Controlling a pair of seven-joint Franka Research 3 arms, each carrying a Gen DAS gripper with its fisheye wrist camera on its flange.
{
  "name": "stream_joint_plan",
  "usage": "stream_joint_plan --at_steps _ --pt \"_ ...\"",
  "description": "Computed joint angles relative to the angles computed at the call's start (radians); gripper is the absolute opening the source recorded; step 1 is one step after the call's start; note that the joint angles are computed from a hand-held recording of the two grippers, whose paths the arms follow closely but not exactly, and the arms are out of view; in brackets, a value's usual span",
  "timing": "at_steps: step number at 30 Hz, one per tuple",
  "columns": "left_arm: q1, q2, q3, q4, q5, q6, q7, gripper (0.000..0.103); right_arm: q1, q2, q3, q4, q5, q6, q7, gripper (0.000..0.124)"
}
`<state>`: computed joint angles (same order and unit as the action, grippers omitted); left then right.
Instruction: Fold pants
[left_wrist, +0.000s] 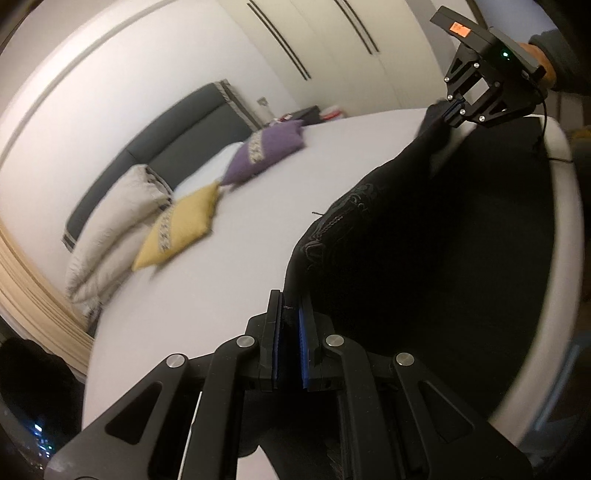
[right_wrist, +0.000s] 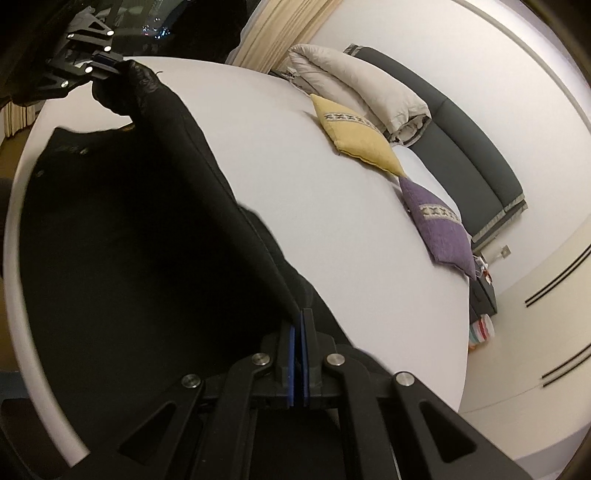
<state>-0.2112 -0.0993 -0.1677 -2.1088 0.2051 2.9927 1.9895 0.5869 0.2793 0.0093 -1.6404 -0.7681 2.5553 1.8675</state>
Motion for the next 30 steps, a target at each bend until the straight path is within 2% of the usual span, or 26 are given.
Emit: stream_joint_plan --at_steps 3,7,10,15,19,22,25,30 --pt "-0.054 -0.105 0.038 -0.125 -0.115 -0.015 0.077 0.007 0.038 -0.052 0.014 -0.070 -0.059 -0.031 0.082 0.003" --pt "-0.117 -0.221 0.096 -0.265 -0.173 -0.033 0.137 0.007 0.051 -0.101 0.065 -0.145 -0.075 -0.070 0.152 0.003" --pt "-0.112 -0.269 0.096 -0.336 -0.142 -0.037 0.134 0.007 0.054 -0.090 0.092 -0.155 -0.056 -0.098 0.159 0.003" --pt "-0.087 -0.320 0.075 -0.435 -0.066 -0.034 0.087 0.007 0.080 -0.035 0.095 -0.105 -0.066 -0.162 0.149 0.003" --pt "-0.081 -0.346 0.062 -0.495 -0.036 -0.035 0.025 0.007 0.089 -0.019 0.085 -0.097 -0.048 -0.169 0.136 0.003" --pt "-0.093 -0.320 0.075 -0.494 -0.032 -0.059 0.008 0.007 0.093 -0.006 0.083 -0.098 -0.035 -0.176 0.113 0.003" --pt "-0.076 -0.303 0.062 -0.500 0.001 -0.060 0.000 0.007 0.107 -0.002 0.081 -0.108 -0.041 -0.190 0.087 0.003" --pt "-0.118 -0.292 0.109 -0.472 -0.031 -0.082 0.056 0.007 0.113 -0.015 0.083 -0.129 -0.044 -0.185 0.088 0.003"
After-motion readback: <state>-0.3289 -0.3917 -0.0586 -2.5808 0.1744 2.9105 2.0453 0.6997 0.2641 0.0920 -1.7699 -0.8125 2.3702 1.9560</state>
